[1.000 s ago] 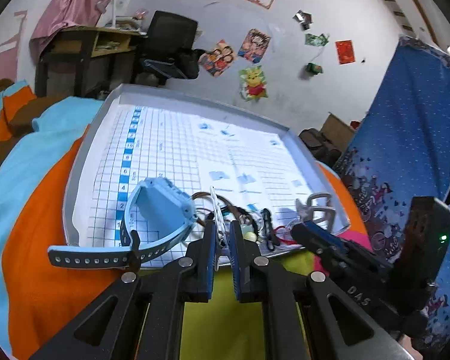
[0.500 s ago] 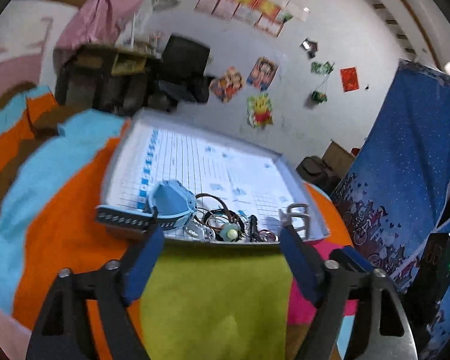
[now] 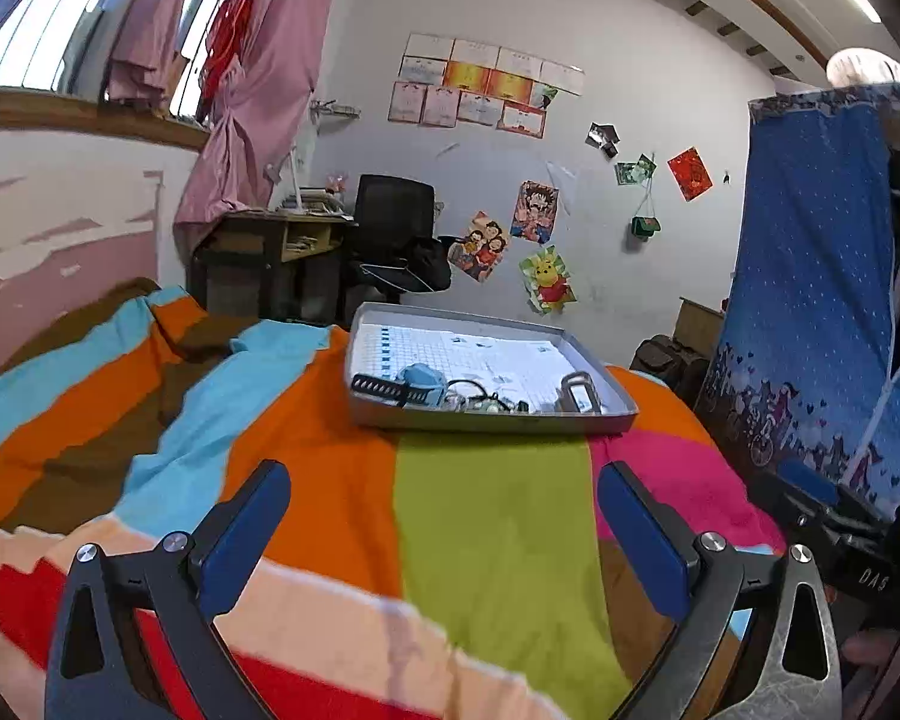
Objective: Organize jewelry
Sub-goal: 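Open both tools in the tray and withdraw them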
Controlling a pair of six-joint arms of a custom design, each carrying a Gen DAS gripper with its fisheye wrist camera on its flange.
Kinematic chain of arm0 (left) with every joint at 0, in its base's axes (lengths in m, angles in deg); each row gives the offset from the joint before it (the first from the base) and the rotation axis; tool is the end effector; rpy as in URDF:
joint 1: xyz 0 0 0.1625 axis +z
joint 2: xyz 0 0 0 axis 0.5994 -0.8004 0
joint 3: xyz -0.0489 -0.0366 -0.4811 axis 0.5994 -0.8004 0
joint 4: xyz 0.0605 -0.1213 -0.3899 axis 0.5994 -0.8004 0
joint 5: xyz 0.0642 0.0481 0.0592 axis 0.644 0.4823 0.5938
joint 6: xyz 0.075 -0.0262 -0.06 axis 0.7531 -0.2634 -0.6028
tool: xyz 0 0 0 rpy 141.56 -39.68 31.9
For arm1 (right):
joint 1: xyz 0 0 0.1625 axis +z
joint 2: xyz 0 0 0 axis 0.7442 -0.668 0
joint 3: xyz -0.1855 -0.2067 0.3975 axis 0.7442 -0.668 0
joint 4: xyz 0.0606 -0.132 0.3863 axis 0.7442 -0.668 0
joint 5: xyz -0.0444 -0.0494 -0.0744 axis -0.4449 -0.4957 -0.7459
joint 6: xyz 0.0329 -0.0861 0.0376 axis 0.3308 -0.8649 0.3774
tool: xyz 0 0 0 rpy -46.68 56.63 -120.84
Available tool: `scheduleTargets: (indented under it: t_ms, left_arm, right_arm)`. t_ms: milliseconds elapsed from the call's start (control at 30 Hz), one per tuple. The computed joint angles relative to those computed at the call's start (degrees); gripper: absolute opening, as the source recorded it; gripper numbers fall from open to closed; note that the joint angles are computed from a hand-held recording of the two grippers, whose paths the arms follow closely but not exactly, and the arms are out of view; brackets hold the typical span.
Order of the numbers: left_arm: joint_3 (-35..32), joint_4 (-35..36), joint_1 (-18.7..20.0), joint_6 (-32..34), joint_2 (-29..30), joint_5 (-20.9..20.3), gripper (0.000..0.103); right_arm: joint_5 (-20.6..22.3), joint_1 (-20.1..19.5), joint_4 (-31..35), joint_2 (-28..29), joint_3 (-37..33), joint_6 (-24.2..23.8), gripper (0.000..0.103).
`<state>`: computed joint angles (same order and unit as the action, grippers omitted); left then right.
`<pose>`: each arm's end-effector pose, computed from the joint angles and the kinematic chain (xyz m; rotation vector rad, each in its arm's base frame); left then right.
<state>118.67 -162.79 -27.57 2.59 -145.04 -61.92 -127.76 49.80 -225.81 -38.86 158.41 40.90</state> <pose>-0.4551 -0.3074 0.1871 0.3646 2.0590 -1.5310 0.1829 -0.3902 0.4375 0.9493 -2.3235 1.3241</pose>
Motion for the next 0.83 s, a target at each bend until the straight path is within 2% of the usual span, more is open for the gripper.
scheduleTargets:
  t_ms: [133, 400, 567, 700, 833]
  left_arm:
    - [-1.19, 14.26, -2.04, -11.16, -1.6, -1.05, 0.103]
    - [-3.55, 28.34, -2.64, -23.85, -2.59, -2.58, 0.103]
    - [-3.64, 32.55, -2.71, -29.06, -2.58, -2.99, 0.103]
    - [-3.7, 34.56, -2.49, -30.48, -2.29, -3.54, 0.103]
    - [-3.08, 33.12, -2.21, -29.38, -2.27, -4.15, 0.103]
  right_arm:
    - [0.64, -0.07, 0.65, -3.63, 2.63, -0.63, 0.093]
    - [0.97, 0.45, 2.35, -5.61, 3.15, -1.2, 0.093]
    - [0.96, 0.0, 2.65, -5.58, 3.27, -1.31, 0.093]
    - [0.91, -0.2, 2.65, -5.48, 3.42, -1.19, 0.093]
    - [0.48, -0.43, 2.84, -5.05, 3.51, -1.13, 0.093]
